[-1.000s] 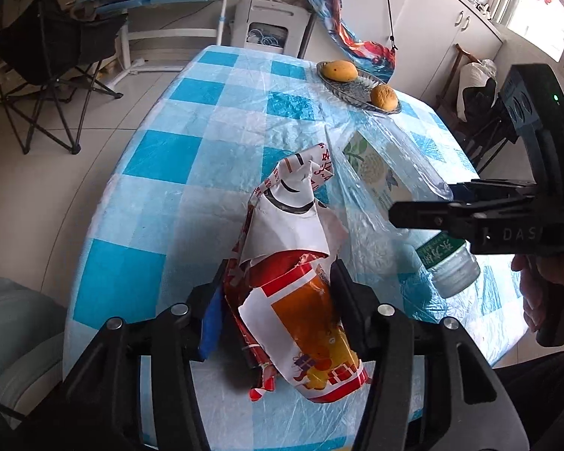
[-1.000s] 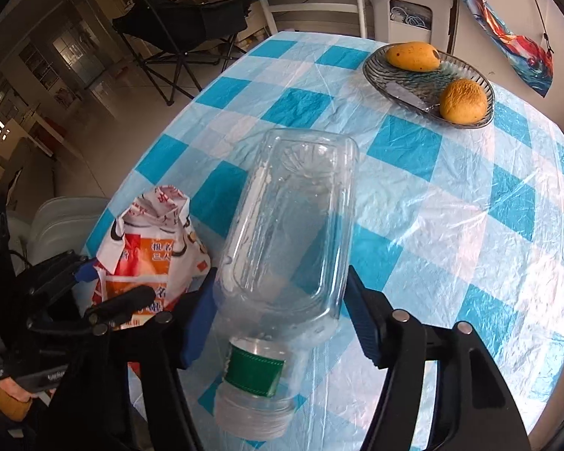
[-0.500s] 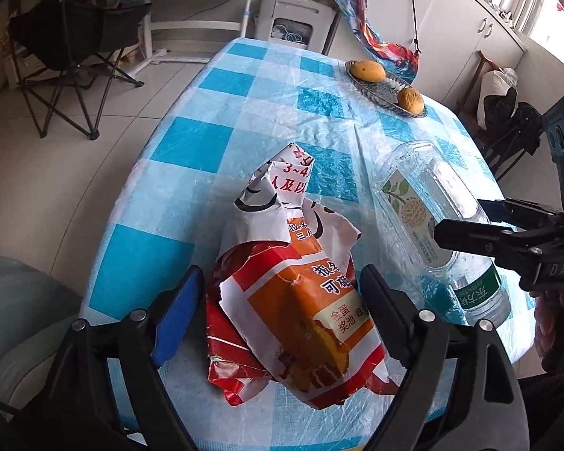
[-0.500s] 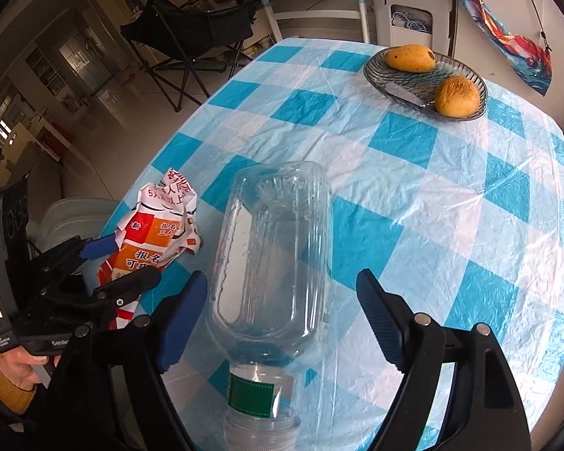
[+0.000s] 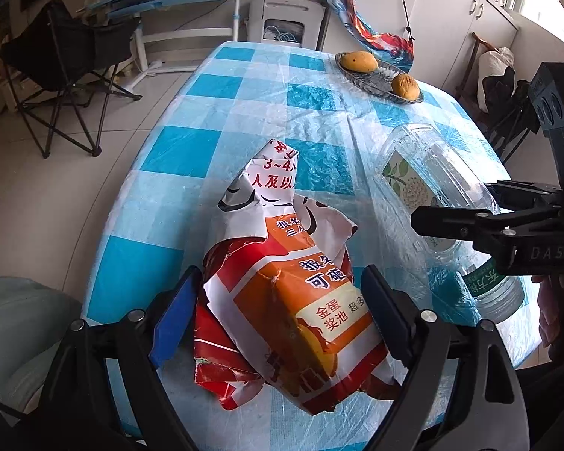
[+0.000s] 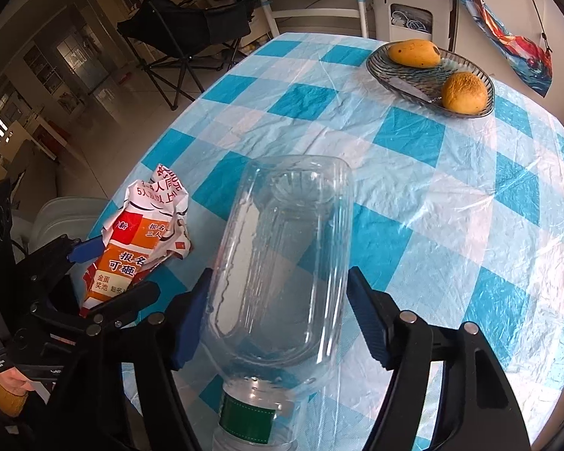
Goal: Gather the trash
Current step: 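Lift the wrapper with the left tool while the right tool lifts the bottle off the table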
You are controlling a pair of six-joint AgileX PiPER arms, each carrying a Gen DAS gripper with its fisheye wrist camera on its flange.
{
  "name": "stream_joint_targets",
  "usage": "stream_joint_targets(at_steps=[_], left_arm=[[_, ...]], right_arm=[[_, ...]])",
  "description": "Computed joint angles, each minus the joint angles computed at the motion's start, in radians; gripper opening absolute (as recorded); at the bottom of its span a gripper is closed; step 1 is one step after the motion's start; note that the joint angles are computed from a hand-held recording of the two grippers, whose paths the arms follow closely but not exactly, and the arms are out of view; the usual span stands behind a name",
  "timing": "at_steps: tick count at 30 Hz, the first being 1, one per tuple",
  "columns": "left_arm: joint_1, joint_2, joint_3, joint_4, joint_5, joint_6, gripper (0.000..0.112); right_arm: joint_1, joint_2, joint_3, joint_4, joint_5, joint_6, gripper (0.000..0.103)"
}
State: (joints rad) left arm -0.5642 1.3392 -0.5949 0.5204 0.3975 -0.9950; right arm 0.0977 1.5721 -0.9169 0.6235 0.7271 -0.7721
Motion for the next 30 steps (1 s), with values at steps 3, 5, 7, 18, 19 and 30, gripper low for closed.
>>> stream_joint_targets(at_steps=[3, 5, 7, 18, 19, 30], left_arm=[[-0.009, 0.005, -0.003, 0.019, 0.007, -0.014, 0.083], [-0.019, 0.01, -0.006, 0.042, 0.017, -0.034, 0.083], [-0.031, 0.017, -0.01, 0.068, 0.023, -0.056, 0.083], [-0.105, 0.022, -0.006, 0.147, 0.009, -0.091, 0.056], [-0.102, 0.015, -0.001, 0.135, 0.0, -0.077, 0.049], [-0.026, -0.107, 0.081, 0.043, -0.085, -0.044, 0.013]], right_arm=[[0.014, -0.001, 0.002, -0.021, -0.013, 0.01, 0.057], [0.015, -0.008, 0.007, -0.023, -0.019, 0.005, 0.056], [0.017, -0.014, 0.012, -0.029, -0.032, 0.002, 0.056], [0.066, -0.007, 0.016, -0.114, -0.067, 0.071, 0.056], [0.061, -0.012, 0.02, -0.104, -0.069, 0.064, 0.056], [0.032, -0.106, 0.073, -0.115, -0.076, 0.093, 0.056]])
